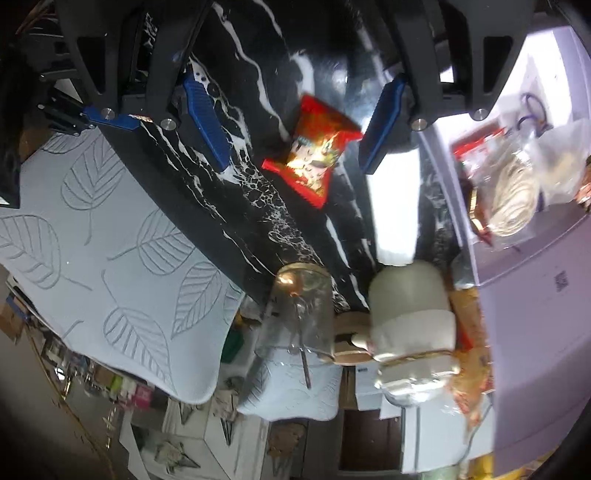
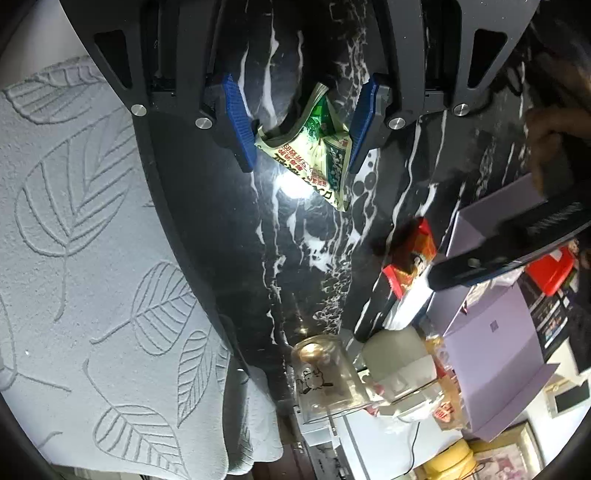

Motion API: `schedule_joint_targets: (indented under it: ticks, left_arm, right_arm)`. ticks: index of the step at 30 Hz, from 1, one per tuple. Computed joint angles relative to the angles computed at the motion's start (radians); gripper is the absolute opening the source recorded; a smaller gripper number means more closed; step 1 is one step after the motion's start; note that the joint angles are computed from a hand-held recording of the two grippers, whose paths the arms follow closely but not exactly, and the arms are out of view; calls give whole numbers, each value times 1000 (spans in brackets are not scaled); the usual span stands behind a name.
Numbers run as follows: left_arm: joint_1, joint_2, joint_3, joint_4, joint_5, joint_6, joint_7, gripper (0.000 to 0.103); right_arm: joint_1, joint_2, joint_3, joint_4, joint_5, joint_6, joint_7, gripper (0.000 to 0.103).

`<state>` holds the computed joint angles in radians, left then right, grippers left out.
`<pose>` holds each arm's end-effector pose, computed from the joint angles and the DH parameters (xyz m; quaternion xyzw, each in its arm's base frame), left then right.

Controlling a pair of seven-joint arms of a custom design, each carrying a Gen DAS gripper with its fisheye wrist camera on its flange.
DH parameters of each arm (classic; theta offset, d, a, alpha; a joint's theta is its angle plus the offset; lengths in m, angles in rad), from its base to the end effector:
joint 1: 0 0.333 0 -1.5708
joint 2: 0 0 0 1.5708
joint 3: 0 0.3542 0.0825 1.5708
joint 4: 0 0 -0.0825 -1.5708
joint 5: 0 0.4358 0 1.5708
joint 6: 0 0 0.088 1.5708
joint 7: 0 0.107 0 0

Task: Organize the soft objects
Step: 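Grasp the red cartoon packet with left tool while right tool holds the green packet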

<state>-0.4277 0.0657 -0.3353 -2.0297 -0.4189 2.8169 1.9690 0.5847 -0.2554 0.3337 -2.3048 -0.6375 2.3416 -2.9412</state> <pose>0.4924 -0.4372 0.5102 -0.3470 0.8604 -0.3647 0.0791 0.3255 0.4231 0.4877 -0.5006 0.8056 -0.1827 0.2591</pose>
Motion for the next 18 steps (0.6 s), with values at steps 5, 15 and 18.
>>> schedule_joint_targets:
  ticks: [5, 15, 18]
  left_arm:
    - [-4, 37, 4, 39, 64, -18, -29, 60]
    - [-9, 82, 8, 98, 148, -148, -69, 46]
    - [-3, 63, 0, 80, 120, -161, -36, 46]
  right_arm:
    - [-1, -5, 5, -6, -11, 2, 21, 49]
    - [0, -29, 9, -31, -17, 21, 48, 49]
    - [-1, -36, 12, -38, -14, 28, 54, 49]
